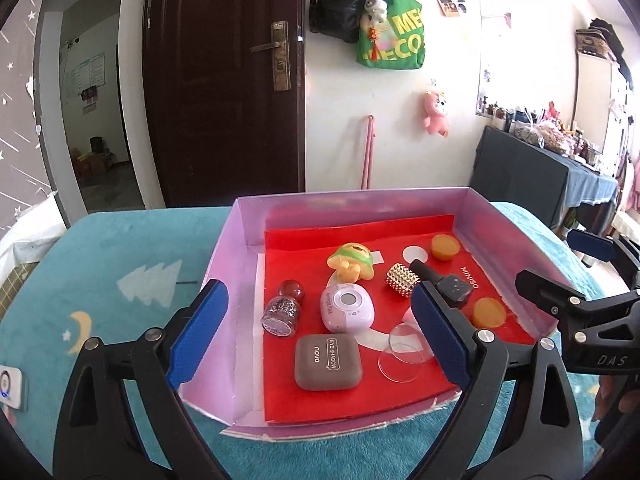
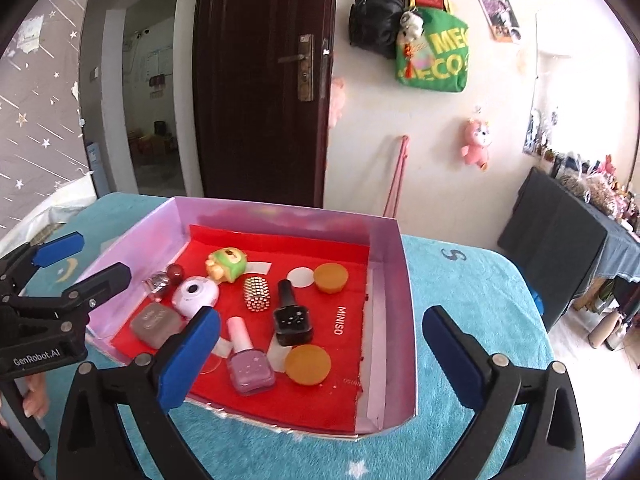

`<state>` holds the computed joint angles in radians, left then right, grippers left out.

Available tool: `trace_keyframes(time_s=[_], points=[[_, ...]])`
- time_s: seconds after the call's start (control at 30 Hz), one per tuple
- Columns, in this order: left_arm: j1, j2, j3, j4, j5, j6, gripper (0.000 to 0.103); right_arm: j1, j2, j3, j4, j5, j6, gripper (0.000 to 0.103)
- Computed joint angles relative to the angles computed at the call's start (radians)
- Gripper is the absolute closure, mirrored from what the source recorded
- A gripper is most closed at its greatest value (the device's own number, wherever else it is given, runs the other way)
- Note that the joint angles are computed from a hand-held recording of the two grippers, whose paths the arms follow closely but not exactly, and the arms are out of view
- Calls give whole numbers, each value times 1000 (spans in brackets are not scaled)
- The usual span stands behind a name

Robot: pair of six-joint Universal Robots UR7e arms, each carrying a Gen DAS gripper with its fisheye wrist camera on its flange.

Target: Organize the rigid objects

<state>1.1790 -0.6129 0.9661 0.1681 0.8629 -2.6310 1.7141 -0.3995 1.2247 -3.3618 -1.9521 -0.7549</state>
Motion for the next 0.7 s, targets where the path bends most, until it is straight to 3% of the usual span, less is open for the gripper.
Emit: trace_keyframes(time_s=[0.3, 0.53, 0.7], points=[[15, 30, -3, -56, -13, 49, 9, -30, 60, -60, -21, 45, -9, 0], [20, 46, -30, -24, -20, 31, 9, -44, 68, -87, 42, 50, 43, 0], [25, 73, -78, 25, -33, 5, 9, -43, 77, -89, 11, 44, 26, 0]])
